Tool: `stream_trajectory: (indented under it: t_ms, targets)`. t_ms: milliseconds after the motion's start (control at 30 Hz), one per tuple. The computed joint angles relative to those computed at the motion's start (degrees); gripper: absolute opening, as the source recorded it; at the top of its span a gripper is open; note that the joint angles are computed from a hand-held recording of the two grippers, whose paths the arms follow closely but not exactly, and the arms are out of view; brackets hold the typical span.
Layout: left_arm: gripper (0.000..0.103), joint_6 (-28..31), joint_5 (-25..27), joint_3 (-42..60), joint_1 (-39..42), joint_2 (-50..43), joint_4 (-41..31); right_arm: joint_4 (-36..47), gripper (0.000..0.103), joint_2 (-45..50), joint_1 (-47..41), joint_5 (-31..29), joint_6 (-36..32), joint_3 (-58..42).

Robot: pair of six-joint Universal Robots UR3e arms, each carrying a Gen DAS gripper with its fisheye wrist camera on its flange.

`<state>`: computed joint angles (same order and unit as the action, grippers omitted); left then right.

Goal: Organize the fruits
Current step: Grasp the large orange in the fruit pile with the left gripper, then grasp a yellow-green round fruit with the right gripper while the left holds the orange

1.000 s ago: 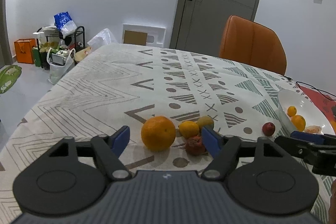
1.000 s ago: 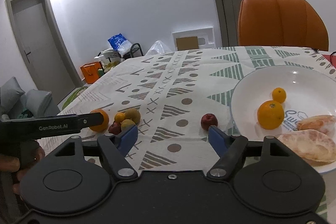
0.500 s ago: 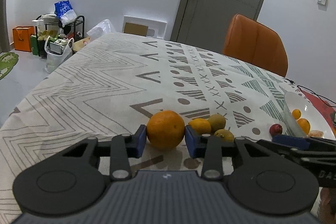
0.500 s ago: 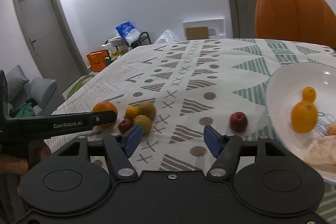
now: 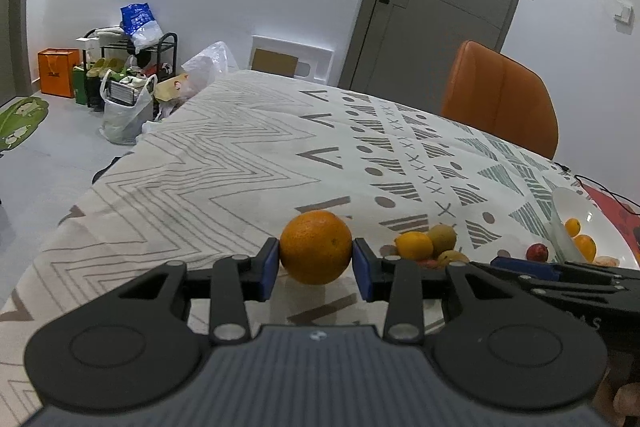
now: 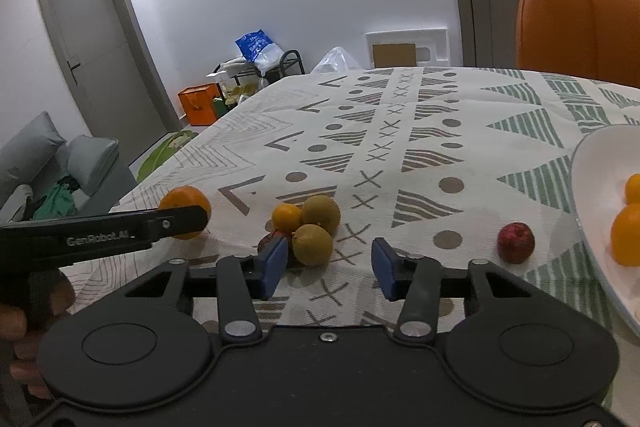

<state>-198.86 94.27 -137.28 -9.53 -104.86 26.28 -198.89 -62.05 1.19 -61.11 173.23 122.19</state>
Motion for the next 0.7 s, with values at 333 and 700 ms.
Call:
stream_trajectory:
  t_ms: [333,700]
  targets:
    - [0.038,0.15,-0.28,-2.61,1.17,2.43,0.41,1.17,0.030,3.46,1.20,1.12,1.13,-3.91]
    - [0.038,-0.27,2.19,1.19,-2.62,1.61,-2.09,-0.87,0.022,-0.25,-1.87,3.43,-0.78,1.31]
